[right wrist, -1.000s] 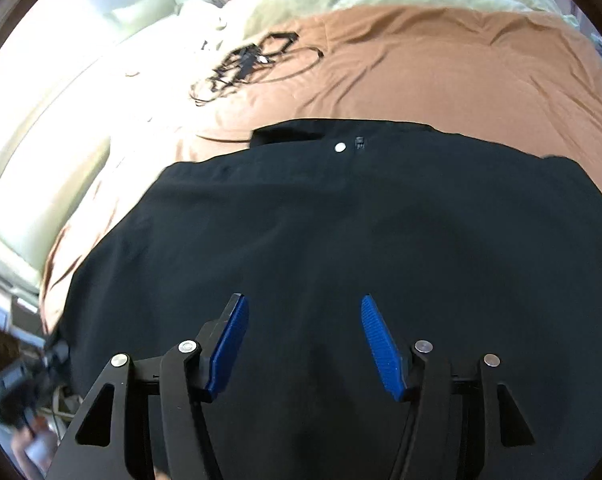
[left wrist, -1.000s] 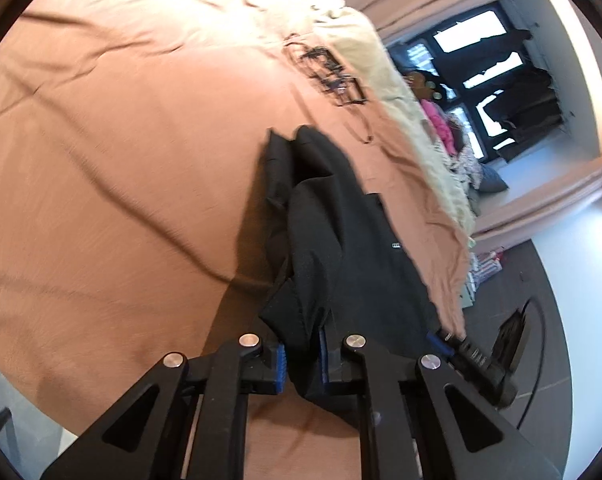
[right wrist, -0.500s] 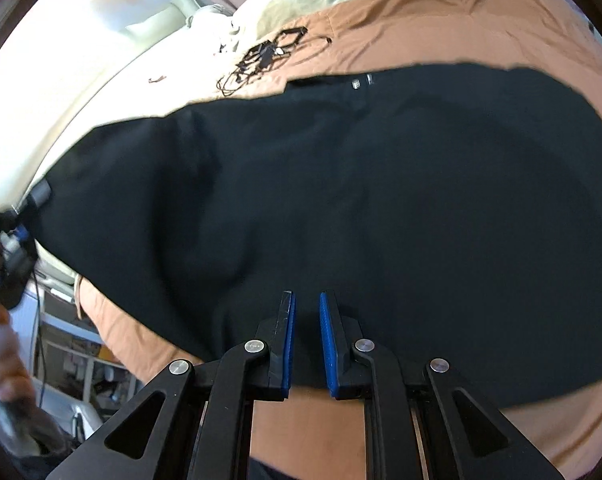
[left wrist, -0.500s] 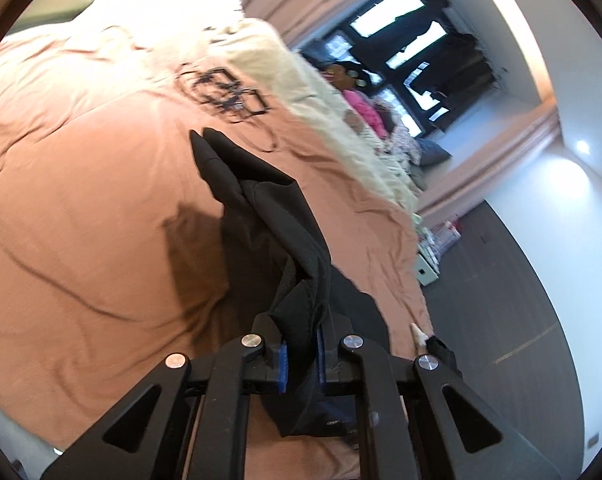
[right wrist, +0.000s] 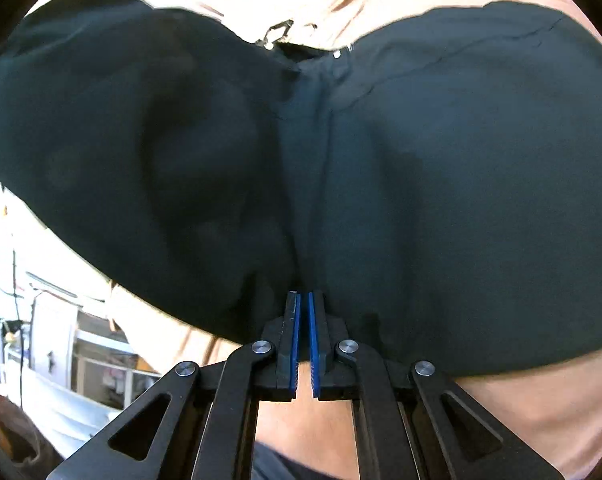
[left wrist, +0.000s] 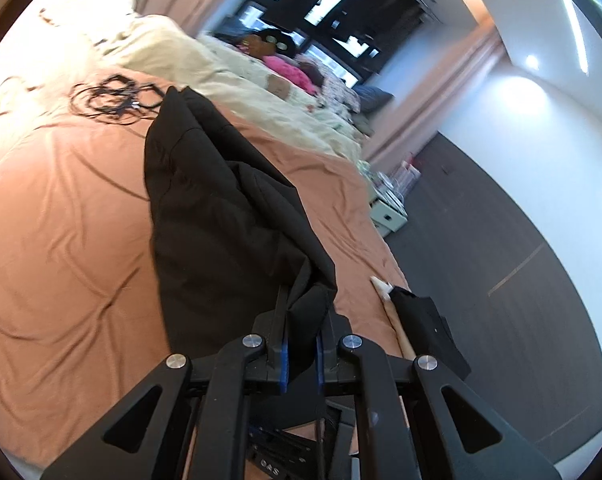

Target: Fold large clothes

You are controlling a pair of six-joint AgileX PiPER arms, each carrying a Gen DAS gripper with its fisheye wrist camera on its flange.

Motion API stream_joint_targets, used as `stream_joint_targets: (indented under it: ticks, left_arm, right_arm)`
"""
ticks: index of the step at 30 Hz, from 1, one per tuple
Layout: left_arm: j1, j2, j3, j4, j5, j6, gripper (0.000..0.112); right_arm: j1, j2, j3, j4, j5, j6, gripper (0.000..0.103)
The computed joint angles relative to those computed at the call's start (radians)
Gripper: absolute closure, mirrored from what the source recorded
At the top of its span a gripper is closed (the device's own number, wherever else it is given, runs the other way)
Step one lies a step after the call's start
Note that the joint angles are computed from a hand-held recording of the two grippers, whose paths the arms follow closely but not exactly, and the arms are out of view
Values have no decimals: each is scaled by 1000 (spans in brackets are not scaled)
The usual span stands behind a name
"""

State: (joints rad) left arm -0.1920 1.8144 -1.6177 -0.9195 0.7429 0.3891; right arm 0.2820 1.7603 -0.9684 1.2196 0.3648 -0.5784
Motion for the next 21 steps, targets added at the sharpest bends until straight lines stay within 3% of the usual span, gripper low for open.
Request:
stream_joint_targets:
  ticks: [5,8,13,16,21]
  left_arm:
    - [-115,87,-119,104,4,-100,101]
    - [-191,165,-199,162,12,-165,101]
    - [-326,402,-476,309,155,-335,100]
    - [-367,518,-621,357,266,-417,95]
    - [-347,490,-533,252,252,-337,78]
  right_arm:
    - [-113,-158,154,151,9,-175,81]
    - [-233,-286,280,215,42,-253,79]
    - [-510,-445,435,166,160,-277,78]
    - [-684,-490,499,133,237,-301,61]
    - [-876,-492,562,172,349,-405,38]
